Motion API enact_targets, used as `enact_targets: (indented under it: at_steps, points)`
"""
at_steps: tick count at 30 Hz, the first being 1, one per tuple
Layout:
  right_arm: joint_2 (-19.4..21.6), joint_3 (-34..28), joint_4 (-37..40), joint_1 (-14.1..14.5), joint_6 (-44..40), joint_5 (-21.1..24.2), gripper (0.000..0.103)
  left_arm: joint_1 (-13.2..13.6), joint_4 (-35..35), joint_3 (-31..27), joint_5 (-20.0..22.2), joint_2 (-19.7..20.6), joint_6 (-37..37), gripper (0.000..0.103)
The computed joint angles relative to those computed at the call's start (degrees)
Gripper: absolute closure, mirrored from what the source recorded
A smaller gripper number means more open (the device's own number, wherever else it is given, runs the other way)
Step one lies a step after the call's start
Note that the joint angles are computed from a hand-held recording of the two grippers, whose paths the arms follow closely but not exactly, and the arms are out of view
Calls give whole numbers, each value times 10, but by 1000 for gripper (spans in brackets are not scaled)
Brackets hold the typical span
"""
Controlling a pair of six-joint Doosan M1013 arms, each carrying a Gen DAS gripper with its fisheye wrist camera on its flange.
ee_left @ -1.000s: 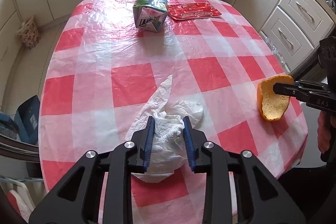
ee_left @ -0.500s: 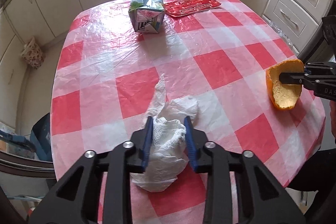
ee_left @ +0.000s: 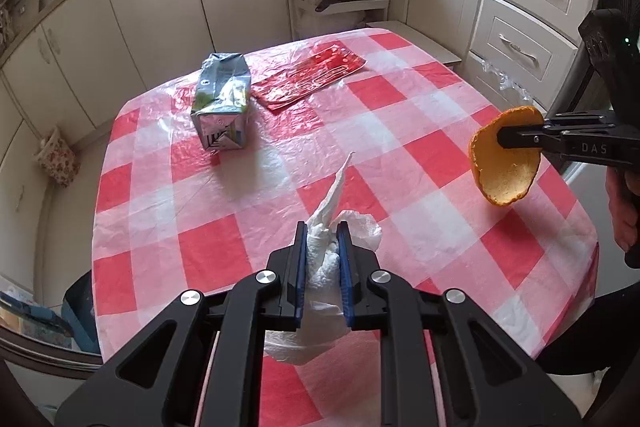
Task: Collect trash
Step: 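Carry the peel over the bucket and open the right gripper while the left gripper lifts the bag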
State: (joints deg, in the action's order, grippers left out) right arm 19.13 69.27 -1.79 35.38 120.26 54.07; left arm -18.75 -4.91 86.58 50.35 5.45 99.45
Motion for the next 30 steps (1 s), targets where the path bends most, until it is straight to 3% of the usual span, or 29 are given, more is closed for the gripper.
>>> enact_targets:
  at_steps: [9,17,21,30]
  points:
    - [-39,39,-44,-18,64,-36,95,-13,-59,-9,-14,5,11,90]
    - [-47,47,-56,-21,72,-48,94,41,-278,-18,14,22,28,90]
    - [-48,42,-113,-18,93,-17,94,53,-328,-17,15,26,26,90]
    - [-43,46,-224,-33,162,112,94,29,-340,-25,11,26,57,90]
